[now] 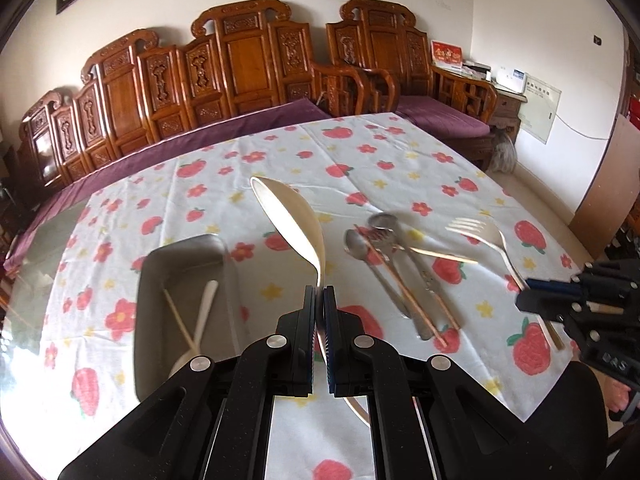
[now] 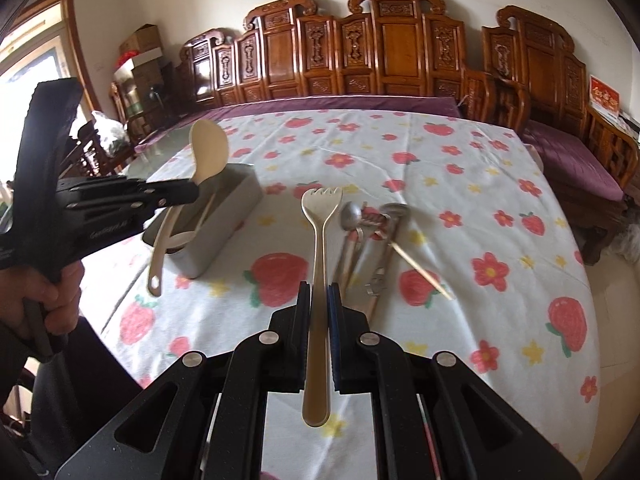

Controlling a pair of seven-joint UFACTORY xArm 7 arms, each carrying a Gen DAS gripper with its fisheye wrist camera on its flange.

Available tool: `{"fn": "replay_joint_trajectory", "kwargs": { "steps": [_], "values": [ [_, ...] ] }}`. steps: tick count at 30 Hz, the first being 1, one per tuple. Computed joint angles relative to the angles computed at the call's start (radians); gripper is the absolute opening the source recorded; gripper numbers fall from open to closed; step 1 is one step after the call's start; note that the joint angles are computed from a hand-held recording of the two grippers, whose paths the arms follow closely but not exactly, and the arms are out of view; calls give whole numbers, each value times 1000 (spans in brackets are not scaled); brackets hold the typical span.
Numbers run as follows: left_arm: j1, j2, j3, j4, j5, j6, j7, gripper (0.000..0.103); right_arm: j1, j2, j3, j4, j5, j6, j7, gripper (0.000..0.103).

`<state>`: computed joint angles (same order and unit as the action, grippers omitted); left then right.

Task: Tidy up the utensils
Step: 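Carry the white spoon into the tray and open the left tool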

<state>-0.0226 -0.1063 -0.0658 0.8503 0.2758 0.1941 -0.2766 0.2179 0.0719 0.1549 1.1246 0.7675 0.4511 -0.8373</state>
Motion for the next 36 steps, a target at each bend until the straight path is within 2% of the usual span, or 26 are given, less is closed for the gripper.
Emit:
{"fn": "replay_joint_trajectory", "kwargs": {
  "steps": [6, 10, 17, 27, 36],
  "values": [
    [26, 5, 34, -16, -26, -3, 37, 3, 42, -33, 19, -24, 5, 3, -8, 11],
    [50, 17, 56, -17, -45, -6, 83, 3, 67, -26, 23, -21, -15, 4, 25, 11],
    [72, 73, 108, 32, -214, 20, 269, 3, 85, 32, 40, 23, -62, 0, 97, 10],
    [119, 198, 109, 112, -312, 22, 394, 3, 84, 149, 76, 123, -172, -14, 201, 10],
    [136, 272, 99, 156, -344, 65, 415, 3, 81, 204, 98, 181, -260, -10, 270, 11]
  ]
}}
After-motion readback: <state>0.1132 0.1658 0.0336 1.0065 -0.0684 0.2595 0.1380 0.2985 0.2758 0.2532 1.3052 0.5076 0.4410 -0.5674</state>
